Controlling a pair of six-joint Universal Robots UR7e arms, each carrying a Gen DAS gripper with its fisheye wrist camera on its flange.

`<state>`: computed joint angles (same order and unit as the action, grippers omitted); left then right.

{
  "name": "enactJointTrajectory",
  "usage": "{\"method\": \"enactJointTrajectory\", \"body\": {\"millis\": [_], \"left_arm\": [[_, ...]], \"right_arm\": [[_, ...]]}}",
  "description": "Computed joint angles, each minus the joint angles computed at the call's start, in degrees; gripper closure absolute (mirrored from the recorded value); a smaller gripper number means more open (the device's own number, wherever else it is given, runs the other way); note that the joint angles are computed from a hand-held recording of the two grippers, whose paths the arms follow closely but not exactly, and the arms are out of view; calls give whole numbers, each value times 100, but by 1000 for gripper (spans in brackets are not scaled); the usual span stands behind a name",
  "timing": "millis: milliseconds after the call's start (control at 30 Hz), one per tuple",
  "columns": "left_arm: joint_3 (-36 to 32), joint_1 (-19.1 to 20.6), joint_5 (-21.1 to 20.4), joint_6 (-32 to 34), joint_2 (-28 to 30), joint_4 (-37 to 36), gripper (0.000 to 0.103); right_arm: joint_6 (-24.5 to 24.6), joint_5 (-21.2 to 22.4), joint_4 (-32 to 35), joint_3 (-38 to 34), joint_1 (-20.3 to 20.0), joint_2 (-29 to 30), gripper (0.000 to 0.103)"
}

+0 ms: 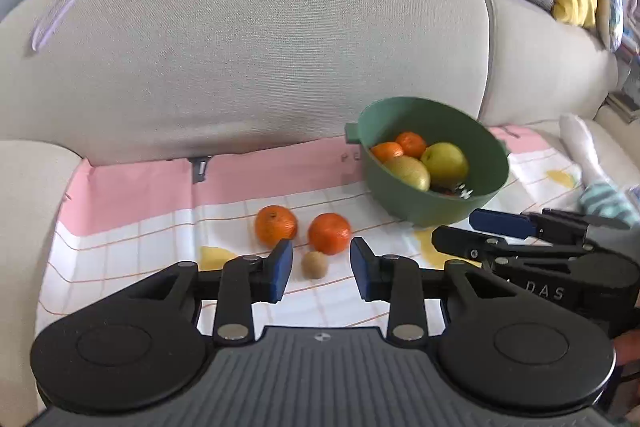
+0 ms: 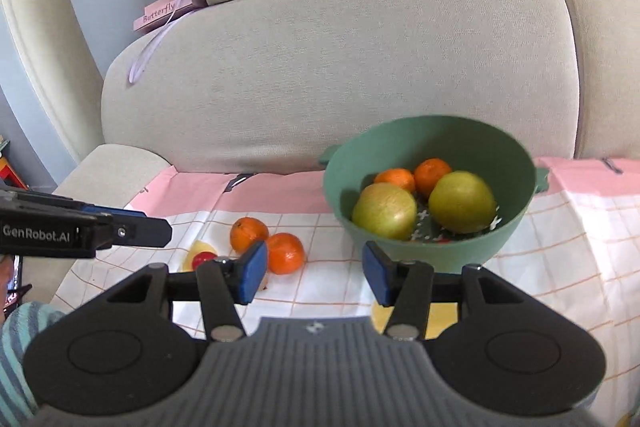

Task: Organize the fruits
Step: 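Grasp another red tomato with the left tool while the right tool grasps a kiwi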

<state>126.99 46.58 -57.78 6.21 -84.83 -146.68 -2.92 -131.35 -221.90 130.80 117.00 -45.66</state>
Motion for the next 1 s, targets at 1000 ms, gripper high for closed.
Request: {"method": "enactJointTrajectory", "body": {"millis": [1000], "left_arm": [[-327,911,482,1156,952,-470,64]], "right_arm": [[-932,509,494,-1008,-446,1175,71]]}}
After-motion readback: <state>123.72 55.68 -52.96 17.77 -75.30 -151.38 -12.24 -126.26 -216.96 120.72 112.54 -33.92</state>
